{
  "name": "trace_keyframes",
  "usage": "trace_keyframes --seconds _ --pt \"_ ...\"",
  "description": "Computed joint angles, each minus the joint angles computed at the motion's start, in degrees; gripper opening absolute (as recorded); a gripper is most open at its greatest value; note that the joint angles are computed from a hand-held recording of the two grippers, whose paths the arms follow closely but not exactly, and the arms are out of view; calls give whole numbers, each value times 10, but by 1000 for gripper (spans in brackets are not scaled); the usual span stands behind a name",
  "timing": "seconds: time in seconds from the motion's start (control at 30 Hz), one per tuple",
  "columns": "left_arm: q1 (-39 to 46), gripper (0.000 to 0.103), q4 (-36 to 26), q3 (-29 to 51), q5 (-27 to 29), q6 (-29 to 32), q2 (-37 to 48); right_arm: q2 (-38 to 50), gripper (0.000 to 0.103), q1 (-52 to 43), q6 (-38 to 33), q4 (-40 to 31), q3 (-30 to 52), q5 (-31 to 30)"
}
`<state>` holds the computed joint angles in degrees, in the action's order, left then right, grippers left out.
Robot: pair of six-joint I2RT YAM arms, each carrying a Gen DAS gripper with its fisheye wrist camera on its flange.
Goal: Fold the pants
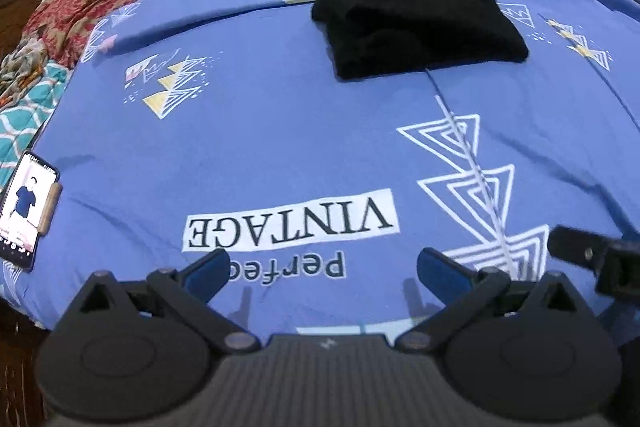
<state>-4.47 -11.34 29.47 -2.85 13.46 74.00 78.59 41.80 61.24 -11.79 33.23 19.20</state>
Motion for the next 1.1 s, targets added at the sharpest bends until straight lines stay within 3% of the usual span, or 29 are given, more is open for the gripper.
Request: trace_keyframes --seconds 0.57,1.1 --pt "-8 103 -19 -6 51 25 -14 2 103 -5 13 -13 1 5" --pt "-6 103 -13 -4 37 21 -5 16 103 -4 19 -19 10 5"
